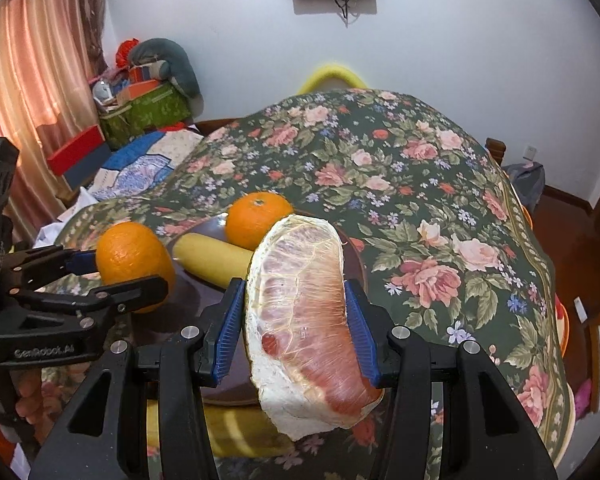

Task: Organize fruits
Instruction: 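Set the orange on the plate with the left gripper while the right sets the pomelo segment there, then grasp another pomelo segment with the left gripper while the right grasps a small mandarin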

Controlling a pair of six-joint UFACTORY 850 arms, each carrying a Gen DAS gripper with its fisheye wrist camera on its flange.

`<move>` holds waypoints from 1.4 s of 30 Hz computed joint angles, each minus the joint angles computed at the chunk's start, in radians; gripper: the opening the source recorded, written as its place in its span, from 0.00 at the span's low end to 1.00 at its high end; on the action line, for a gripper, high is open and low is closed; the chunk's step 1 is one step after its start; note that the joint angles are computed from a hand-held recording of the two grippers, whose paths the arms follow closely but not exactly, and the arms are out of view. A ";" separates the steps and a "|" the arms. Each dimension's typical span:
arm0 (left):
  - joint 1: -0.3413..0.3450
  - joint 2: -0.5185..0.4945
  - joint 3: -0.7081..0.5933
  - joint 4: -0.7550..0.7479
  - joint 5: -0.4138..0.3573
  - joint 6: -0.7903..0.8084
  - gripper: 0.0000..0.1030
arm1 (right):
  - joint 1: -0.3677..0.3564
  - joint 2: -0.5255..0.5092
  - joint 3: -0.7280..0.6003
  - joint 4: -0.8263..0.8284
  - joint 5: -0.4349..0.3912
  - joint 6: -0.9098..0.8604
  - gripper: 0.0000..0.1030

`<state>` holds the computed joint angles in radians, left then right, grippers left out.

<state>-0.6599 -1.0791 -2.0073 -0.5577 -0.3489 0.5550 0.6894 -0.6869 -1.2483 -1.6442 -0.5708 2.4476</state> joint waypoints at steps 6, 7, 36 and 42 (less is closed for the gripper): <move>-0.007 -0.028 -0.041 0.110 -0.027 -0.104 0.66 | -0.017 -0.018 -0.016 0.058 0.025 -0.039 0.45; -0.007 -0.027 -0.041 0.114 -0.026 -0.106 0.66 | -0.019 -0.021 -0.018 0.063 0.031 -0.043 0.45; 0.012 0.243 0.320 -0.291 0.107 0.324 0.70 | 0.093 0.077 0.058 0.068 -0.077 -0.021 0.59; 0.030 0.352 0.486 -0.424 0.142 0.470 0.70 | 0.144 0.095 0.068 0.100 -0.102 -0.010 0.59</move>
